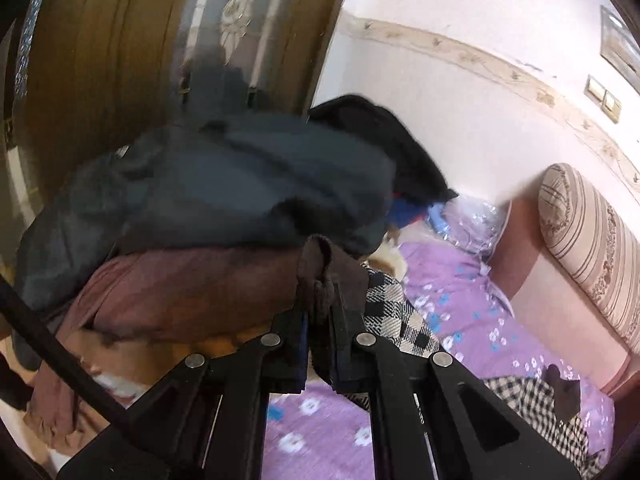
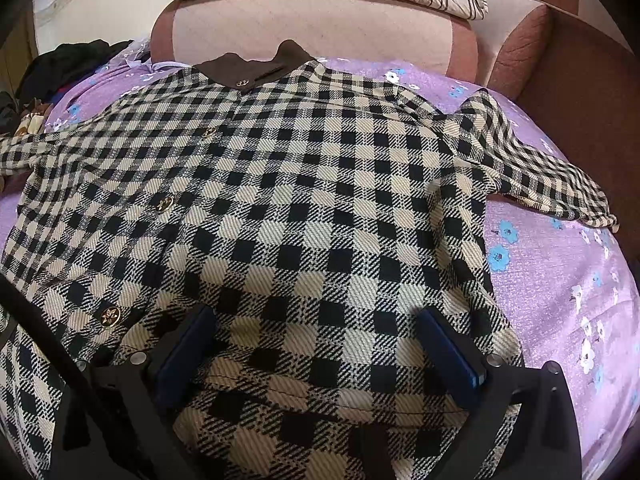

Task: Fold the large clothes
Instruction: 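Lift the sleeve with the left gripper and lay it across the shirt body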

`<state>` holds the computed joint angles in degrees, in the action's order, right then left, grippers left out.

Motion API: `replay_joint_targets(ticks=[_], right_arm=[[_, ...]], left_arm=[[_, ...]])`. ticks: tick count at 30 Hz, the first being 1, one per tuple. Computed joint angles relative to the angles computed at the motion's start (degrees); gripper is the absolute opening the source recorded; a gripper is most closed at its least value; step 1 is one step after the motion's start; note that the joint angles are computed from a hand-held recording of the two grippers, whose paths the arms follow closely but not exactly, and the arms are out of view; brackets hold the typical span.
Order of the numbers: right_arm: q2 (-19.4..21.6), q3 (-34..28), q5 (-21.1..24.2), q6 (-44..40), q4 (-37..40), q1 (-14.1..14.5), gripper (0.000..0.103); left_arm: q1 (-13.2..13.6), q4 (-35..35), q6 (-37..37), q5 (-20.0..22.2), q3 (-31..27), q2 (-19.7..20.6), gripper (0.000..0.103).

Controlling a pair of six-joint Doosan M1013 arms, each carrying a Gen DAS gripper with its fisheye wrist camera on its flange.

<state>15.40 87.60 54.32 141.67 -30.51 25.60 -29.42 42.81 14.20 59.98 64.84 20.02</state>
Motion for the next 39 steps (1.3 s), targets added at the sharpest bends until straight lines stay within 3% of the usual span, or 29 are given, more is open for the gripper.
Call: replay_joint_targets(ticks=[6, 13, 19, 22, 24, 26, 27, 29, 30, 33, 37, 39], right_arm=[[0.0, 0.0, -0.1, 0.0, 0.1, 0.0, 0.103], [-0.2, 0.2, -0.5, 0.0, 0.5, -0.1, 0.103], [-0.5, 0.6, -1.5, -0.2, 1.7, -0.5, 0.103], [-0.7, 0.7, -1.9, -0.1, 2.1, -0.6, 0.103], [-0.8, 0.8, -2.0, -0.1, 2.2, -0.6, 0.103], [-0.7, 0.8, -2.0, -0.2, 2.3, -0.6, 0.103], [-0.8, 0.8, -2.1, -0.2, 2.4, -0.7, 0.103], [-0.8, 0.9, -2.2, -0.3, 2.6, -0.7, 0.103], [-0.8, 0.8, -2.3, -0.4, 2.7, -0.8, 0.103], [-0.8, 0.9, -2.4, -0.4, 2.7, -0.8, 0.103], [-0.9, 0.9, -2.7, -1.1, 3.4, -1.0, 0.103], [-1.3, 0.3, -2.7, -5.5, 8.3, -1.9, 0.103]], left_arm=[[-1.6, -1.4, 2.9, -0.3, 1.7, -0.8, 0.007], [-6.8, -6.1, 15.9, -5.4, -6.1, 4.2, 0.007], [-10.9, -23.5, 32.5, -9.5, -19.8, 13.3, 0.007], [-12.7, -33.1, 42.6, -7.8, -28.9, 19.5, 0.007], [-13.6, -37.9, 46.8, -4.0, -35.0, 23.2, 0.013], [-14.2, -41.3, 49.9, 0.2, -40.2, 26.1, 0.033], [-14.3, -42.6, 51.3, 0.0, -39.9, 26.0, 0.039], [-14.4, -43.0, 52.4, -2.3, -35.6, 23.7, 0.064], [-14.5, -42.5, 52.1, -3.3, -33.4, 22.5, 0.067], [-14.1, -39.1, 49.0, -4.0, -26.3, 18.4, 0.069], [-13.7, -28.6, 40.6, -3.7, -16.9, 13.4, 0.069], [-13.1, -25.7, 37.8, -3.6, -13.4, 11.7, 0.069]])
